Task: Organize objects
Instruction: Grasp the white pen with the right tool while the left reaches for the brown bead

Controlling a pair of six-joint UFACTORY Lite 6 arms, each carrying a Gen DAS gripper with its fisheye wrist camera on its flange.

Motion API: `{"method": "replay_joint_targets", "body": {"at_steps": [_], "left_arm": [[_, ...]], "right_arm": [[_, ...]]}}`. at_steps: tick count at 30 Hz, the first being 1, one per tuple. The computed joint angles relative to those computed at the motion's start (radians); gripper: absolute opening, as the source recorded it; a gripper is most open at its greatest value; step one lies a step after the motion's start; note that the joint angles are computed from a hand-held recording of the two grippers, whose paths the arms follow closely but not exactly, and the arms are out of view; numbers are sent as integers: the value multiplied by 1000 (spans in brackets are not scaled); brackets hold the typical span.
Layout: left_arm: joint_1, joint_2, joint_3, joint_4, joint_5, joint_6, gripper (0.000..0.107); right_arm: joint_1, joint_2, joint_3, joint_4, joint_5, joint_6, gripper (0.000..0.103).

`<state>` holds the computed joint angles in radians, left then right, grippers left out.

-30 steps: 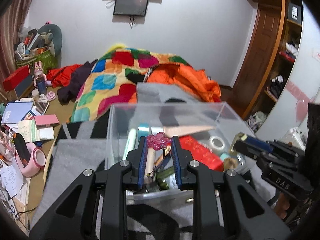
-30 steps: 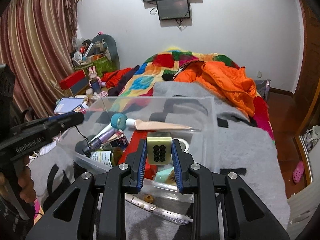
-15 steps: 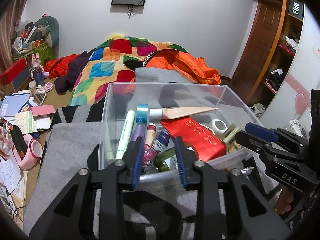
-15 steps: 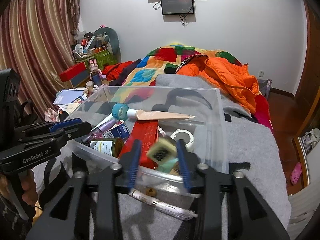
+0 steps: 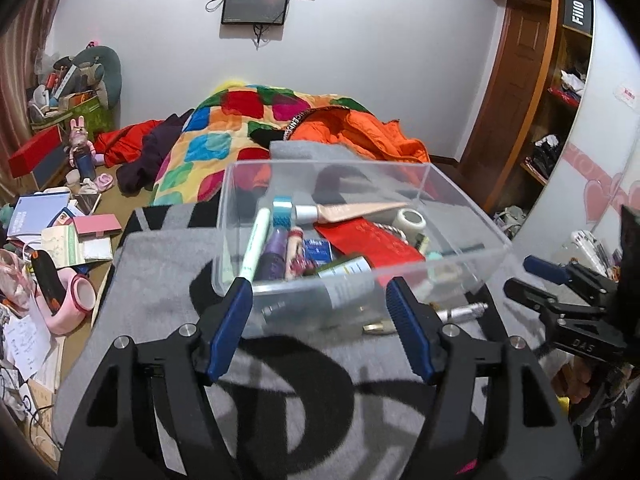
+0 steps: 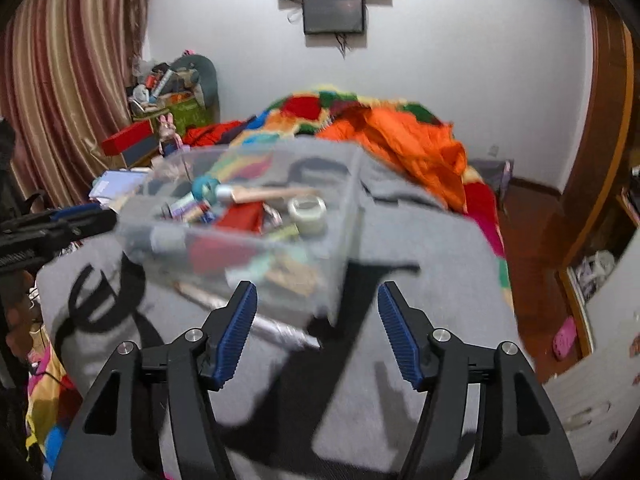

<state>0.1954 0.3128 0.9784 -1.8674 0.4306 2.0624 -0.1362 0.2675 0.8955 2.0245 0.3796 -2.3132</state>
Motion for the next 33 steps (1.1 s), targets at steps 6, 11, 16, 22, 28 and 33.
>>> {"method": "replay_joint_targets", "body": {"at_steps": [6, 11, 16, 22, 28, 33], "left_arm": [[-25, -20, -75, -56, -18, 92, 69], [-24, 3, -101, -64, -21, 117, 69], [-29, 30, -106, -82, -25, 138, 69], [-32, 48, -118, -108, -15, 170, 69], [-47, 64, -102, -98, -21, 144, 69], [-58, 36, -116, -101, -22, 146, 69]], "right_arm": [[-4, 120, 74, -255, 13, 196, 59], [53, 191, 124, -252, -24, 150, 59], [54, 217, 149, -314, -6, 212, 36], [5, 115, 22, -409, 80, 171, 21], [38, 22, -65, -374, 29, 94, 35], [87, 117, 58, -395, 42, 207, 49]]}}
